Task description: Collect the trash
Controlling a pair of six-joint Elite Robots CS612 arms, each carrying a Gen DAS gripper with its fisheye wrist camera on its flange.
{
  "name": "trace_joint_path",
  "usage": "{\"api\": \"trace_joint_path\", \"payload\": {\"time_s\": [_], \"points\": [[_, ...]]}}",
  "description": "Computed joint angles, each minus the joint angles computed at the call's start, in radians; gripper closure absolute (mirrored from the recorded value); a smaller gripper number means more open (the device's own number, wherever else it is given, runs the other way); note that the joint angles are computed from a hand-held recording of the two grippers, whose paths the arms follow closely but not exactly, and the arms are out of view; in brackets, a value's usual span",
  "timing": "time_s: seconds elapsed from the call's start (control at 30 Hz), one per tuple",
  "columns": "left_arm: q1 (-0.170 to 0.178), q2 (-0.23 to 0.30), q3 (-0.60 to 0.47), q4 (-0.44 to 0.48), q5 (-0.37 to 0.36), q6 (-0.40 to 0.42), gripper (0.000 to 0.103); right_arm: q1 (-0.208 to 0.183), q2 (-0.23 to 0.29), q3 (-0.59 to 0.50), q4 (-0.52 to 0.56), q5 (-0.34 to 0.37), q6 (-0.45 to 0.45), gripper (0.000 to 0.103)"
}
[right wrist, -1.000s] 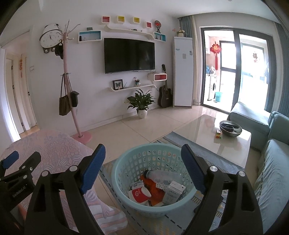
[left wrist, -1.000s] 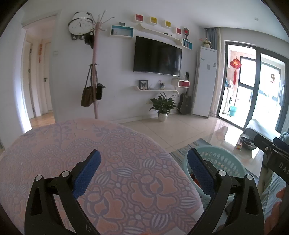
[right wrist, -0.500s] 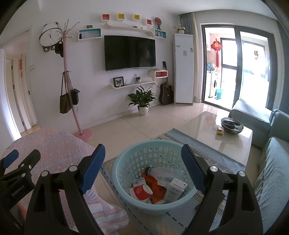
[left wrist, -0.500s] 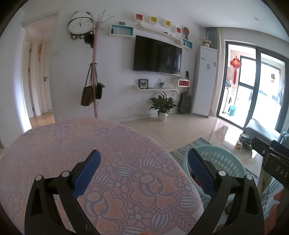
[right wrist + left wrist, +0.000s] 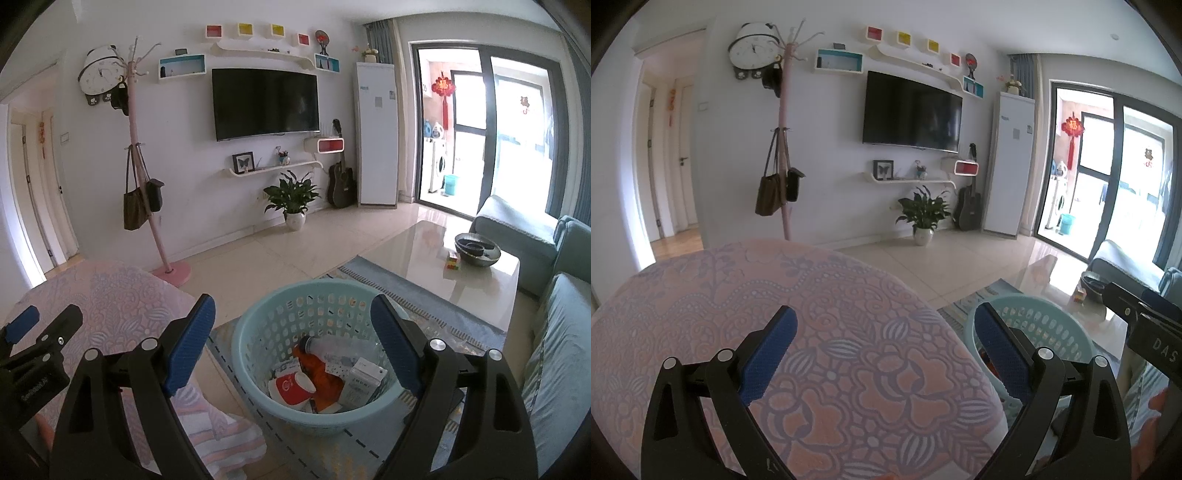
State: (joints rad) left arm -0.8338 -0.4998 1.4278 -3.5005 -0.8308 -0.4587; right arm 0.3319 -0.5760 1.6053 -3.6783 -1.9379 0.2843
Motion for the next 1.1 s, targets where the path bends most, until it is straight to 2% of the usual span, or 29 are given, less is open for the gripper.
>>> {"api": "trace_joint_path", "payload": {"time_s": [0.13,0.53,0.93,1.1], "points": [[-0.002,0.002,-0.002,0.003,-0.001,-0.002,0.009,0.004,0.003,-0.005,0.001,-0.018,-0.007,0.021],[0.0,-0.001,0.0,0.004,-0.001,0.0,0.009,0.003,0.006,-0.005,0.002,-0.012,-0.002,0.021],[-0.013,0.02,-0.015,0.005,0.034,0.012,0.009,0.004,0.008,-0.007,0.005,-0.012,0.0,0.021],[-0.013,0.021,-0.012,0.001,0.018,0.023,0.009,0.004,0.003,-0.001,-0.003,-0.016,-0.001,0.021]]}}
